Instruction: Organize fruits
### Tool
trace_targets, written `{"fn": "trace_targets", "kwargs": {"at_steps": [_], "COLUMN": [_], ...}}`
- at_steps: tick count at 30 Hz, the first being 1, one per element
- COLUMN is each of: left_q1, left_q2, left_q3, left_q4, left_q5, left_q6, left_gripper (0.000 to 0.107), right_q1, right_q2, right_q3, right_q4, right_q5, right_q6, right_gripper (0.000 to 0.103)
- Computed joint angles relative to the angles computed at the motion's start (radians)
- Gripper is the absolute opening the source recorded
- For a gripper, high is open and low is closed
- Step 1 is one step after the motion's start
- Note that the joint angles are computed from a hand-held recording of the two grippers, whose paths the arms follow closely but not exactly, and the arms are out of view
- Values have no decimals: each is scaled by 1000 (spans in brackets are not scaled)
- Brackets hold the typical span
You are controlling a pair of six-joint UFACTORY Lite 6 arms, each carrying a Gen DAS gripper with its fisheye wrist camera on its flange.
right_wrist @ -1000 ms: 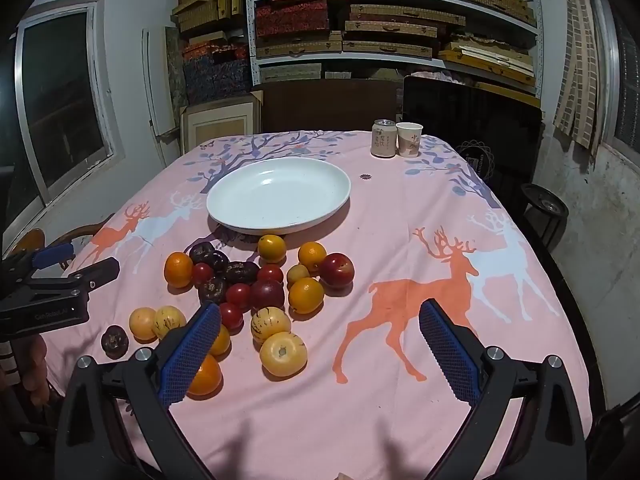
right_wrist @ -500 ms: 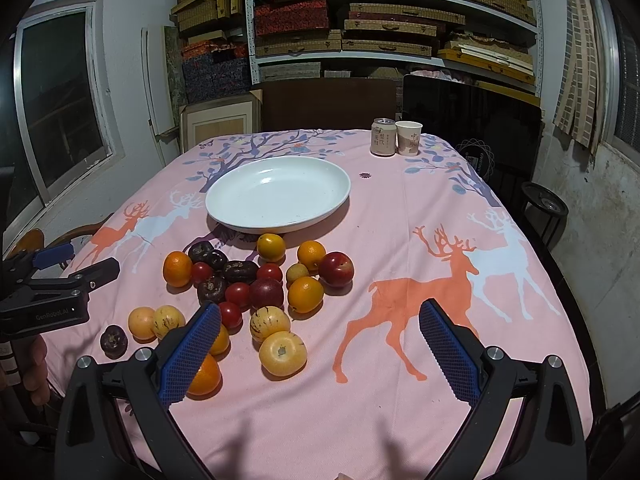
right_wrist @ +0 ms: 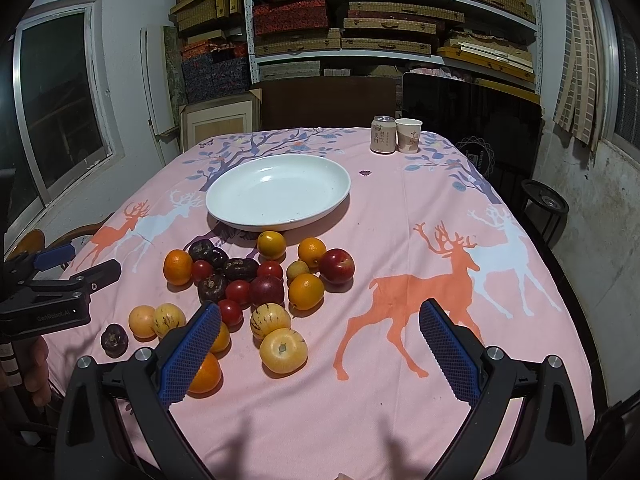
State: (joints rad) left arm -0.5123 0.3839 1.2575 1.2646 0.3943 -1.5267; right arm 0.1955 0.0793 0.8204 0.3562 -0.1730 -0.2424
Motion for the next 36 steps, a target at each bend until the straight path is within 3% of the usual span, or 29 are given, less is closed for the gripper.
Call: {"fn": "trace_targets", "kwargs": {"at_steps": [29, 36], "left_q1": [-1, -1], "left_q2": [5, 6], "left_q3": [-1, -2], "left_q4": [-4, 1], "left_q5": [-3, -3], "left_q6": [1, -4], "left_gripper": [99, 99], "right_q1": [0, 24], "right_q2": [4, 9], "right_q3": [-1, -40], "right_q4": [-24, -61], "right_q5": [2, -45], "right_q6": [27, 73], "right_gripper": [99, 99]}}
